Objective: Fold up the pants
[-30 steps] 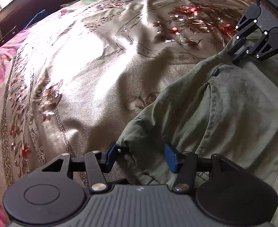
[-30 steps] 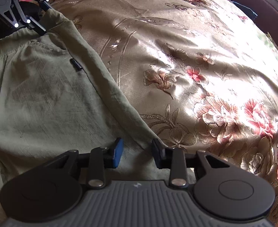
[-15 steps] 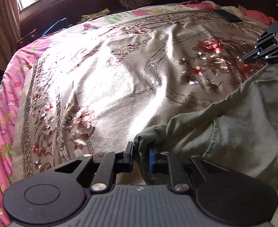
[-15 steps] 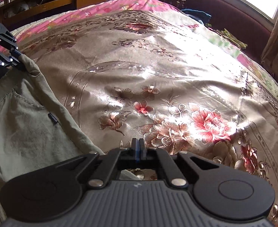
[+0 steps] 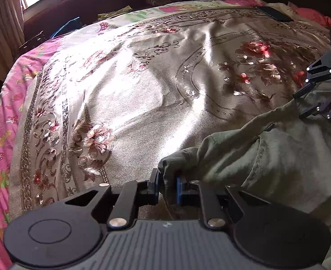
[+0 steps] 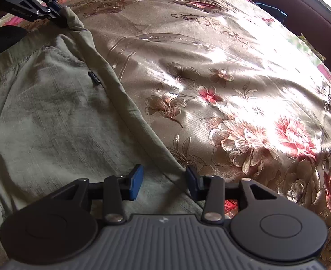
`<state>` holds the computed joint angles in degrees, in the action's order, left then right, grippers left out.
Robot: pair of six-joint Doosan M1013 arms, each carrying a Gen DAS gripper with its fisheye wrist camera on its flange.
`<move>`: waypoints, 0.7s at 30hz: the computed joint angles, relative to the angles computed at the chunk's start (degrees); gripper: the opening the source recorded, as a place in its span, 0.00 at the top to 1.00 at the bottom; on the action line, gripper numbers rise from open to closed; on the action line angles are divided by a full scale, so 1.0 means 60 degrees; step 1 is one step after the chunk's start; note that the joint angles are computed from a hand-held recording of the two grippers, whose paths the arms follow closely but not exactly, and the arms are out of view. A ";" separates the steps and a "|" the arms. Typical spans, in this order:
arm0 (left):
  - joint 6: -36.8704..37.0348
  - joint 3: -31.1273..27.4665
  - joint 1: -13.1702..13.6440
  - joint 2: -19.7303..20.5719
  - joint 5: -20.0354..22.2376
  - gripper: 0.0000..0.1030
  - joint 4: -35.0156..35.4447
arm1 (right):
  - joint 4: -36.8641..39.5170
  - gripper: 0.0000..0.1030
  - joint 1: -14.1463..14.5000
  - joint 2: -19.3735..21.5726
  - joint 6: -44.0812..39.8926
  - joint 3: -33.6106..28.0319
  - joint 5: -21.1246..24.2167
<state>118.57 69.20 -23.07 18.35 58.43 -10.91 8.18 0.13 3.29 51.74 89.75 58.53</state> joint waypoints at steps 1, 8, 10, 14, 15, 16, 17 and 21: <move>-0.0058 -0.0010 0.0004 0.0027 -0.0019 0.71 -0.0015 | -0.0116 0.63 0.0033 0.0031 0.0084 -0.0015 0.0019; -0.0016 -0.0119 -0.0002 -0.0060 -0.0402 0.71 -0.0046 | -0.0511 1.00 -0.0020 0.0032 0.1965 -0.0527 -0.0042; 0.0026 -0.0141 -0.0018 -0.0133 -0.0631 0.71 -0.0017 | -0.0691 1.00 -0.0071 -0.0119 0.2358 -0.0632 -0.0472; -0.0295 -0.0052 -0.0148 -0.0411 -0.1588 0.78 0.0633 | -0.1523 1.00 0.0018 -0.0392 0.3038 -0.0823 -0.1215; -0.0364 -0.0009 -0.0128 -0.0511 -0.1755 0.78 0.0629 | -0.1518 1.00 0.0021 -0.0488 0.3060 -0.0836 -0.1292; -0.0369 0.0078 -0.0115 -0.0622 -0.1884 0.78 0.0602 | -0.1439 1.00 0.0036 -0.0636 0.3058 -0.0798 -0.1382; -0.0251 0.0230 -0.0103 -0.0801 -0.1996 0.78 0.0503 | -0.1286 1.00 0.0065 -0.0863 0.2949 -0.0678 -0.1477; 0.0894 0.0926 -0.0106 -0.1436 -0.2101 0.77 -0.0303 | -0.0624 1.00 0.0262 -0.1742 0.2428 -0.0025 -0.1568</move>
